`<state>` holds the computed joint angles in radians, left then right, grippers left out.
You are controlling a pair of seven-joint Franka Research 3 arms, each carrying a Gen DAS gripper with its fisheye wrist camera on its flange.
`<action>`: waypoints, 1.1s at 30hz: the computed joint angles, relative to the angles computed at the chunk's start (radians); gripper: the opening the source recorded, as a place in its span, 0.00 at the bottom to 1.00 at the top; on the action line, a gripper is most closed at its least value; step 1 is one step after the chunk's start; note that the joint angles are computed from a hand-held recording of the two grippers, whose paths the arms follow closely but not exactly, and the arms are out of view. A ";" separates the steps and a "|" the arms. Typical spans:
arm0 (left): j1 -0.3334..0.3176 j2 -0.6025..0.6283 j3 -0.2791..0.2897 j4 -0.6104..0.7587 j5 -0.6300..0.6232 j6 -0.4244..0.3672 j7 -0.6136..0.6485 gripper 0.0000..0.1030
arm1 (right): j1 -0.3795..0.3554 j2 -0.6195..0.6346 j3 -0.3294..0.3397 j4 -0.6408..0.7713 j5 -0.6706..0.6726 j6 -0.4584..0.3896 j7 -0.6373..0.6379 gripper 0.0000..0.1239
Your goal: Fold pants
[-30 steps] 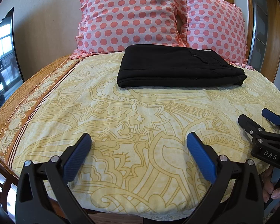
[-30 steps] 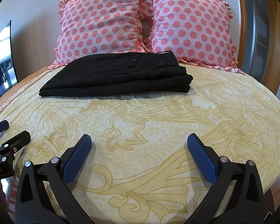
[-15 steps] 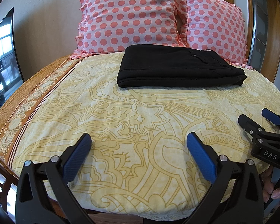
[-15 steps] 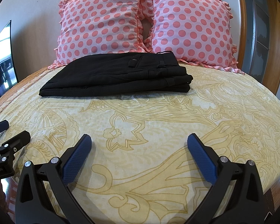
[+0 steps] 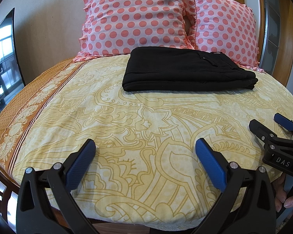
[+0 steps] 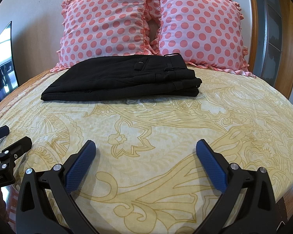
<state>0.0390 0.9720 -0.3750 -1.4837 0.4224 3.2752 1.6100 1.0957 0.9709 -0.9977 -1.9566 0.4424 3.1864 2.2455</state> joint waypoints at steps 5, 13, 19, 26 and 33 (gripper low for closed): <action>0.000 0.000 0.000 0.000 0.001 0.000 -0.001 0.98 | 0.000 -0.001 0.000 0.000 0.000 0.000 -0.001 0.82; -0.009 -0.013 0.008 0.002 -0.015 -0.037 0.002 0.98 | 0.000 0.000 0.000 0.000 0.000 0.000 -0.001 0.82; -0.006 -0.008 0.006 -0.001 -0.021 -0.012 0.009 0.98 | 0.000 -0.001 0.000 -0.001 0.001 0.001 -0.002 0.82; -0.009 -0.007 0.006 0.006 -0.026 -0.024 0.009 0.98 | 0.000 -0.002 0.001 -0.002 0.003 0.002 -0.005 0.82; -0.013 -0.005 0.014 0.004 -0.021 -0.005 0.000 0.98 | 0.000 -0.001 0.001 -0.002 0.005 0.002 -0.006 0.82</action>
<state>0.0256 0.9675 -0.3613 -1.4799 0.4018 3.2699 1.6104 1.0955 0.9694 -0.9965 -1.9582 0.4471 3.1886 2.2392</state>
